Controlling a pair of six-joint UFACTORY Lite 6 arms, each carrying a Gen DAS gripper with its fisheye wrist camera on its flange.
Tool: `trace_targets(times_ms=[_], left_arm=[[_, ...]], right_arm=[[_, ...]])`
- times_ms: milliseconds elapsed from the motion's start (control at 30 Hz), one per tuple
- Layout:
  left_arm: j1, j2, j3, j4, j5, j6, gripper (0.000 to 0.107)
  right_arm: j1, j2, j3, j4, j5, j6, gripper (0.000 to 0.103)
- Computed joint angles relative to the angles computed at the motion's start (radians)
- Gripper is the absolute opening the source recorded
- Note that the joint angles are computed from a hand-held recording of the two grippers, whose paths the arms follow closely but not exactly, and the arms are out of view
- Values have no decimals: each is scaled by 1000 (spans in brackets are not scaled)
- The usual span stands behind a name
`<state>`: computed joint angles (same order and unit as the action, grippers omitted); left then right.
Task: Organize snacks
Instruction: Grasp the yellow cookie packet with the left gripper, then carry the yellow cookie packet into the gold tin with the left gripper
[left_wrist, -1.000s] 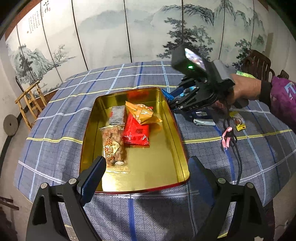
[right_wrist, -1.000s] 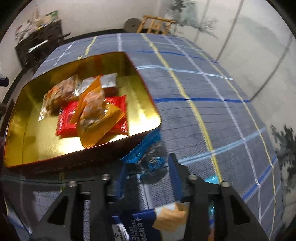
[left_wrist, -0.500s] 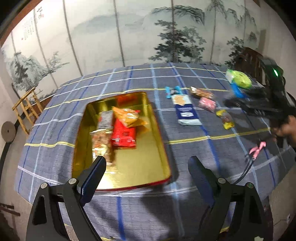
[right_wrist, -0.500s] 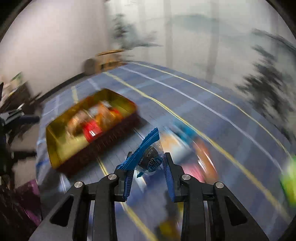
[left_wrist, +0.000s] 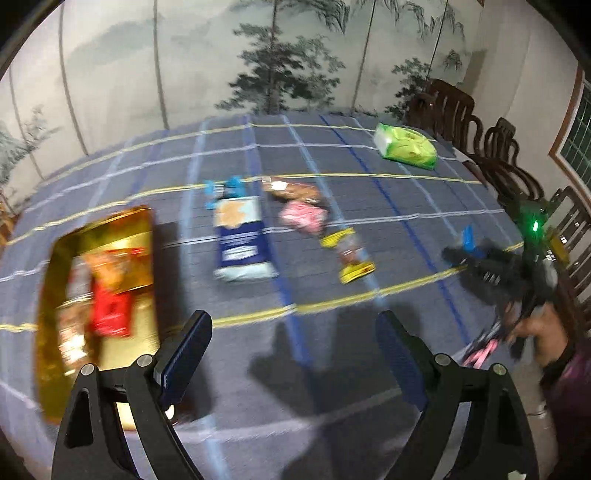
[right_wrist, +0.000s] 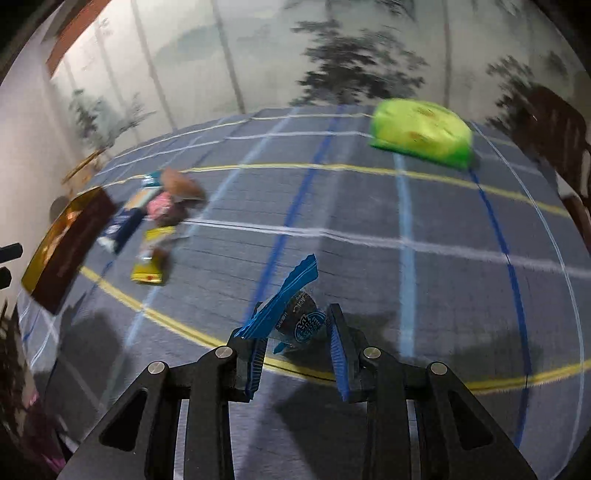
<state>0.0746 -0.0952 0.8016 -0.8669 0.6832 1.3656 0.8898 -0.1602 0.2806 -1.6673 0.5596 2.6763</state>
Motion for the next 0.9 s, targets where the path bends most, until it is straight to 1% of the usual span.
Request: trace_targets(times_ms=[33,100,167,200,233,300,400,433,500,533,567,600,667,700,733,833,900], left_arm=[[-50,24,10,-12,-30,-20,87],[-184,97,51,21,-127,-122,86],[-259,169,95,27,-175,-163,85],[-300,205,115,44,-217,-197,83],[-337,244,138,84,-262,-261,77],[-384,337,206,166,-297,-387,66],[-426,446,289,294,-324,-557,65],[-434,470,304,313,-333,-585,67],[-440,498,325,275,-331,-562,66],[-454,505,328,294,-344,-588,57],[-468,514,332,291,-348,-582,51],[-482,522,342,290,-331,-575,29],[-516,535,327,362,-379,-641,27],[-524,519,301,352,-411,-629,27],[-516,511,290,301,-410,-576,27],[-444,474,257,111,-322,-392,26],[-410,383,176,22,-312,-292,27]], right_arm=[[-2,-10,-21,-40,4,56,33],[24,-12,-17,-18,35,54,33],[32,3,-12,-20,53,66,33],[27,10,-7,-14,48,61,33],[13,15,-1,-28,34,64,33],[14,4,-9,-42,31,79,33],[11,-9,-29,-93,27,131,33],[15,-10,-31,-93,30,139,33],[18,-20,-41,-109,33,157,33],[19,-30,-50,-119,33,167,33],[17,-31,-51,-123,33,172,33],[15,-31,-52,-127,31,176,33],[7,-18,-44,-125,23,174,33],[5,-11,-37,-117,20,164,33],[4,-9,-34,-110,21,157,33],[-3,-15,-37,-114,18,162,33],[-12,-12,-34,-116,16,160,33]])
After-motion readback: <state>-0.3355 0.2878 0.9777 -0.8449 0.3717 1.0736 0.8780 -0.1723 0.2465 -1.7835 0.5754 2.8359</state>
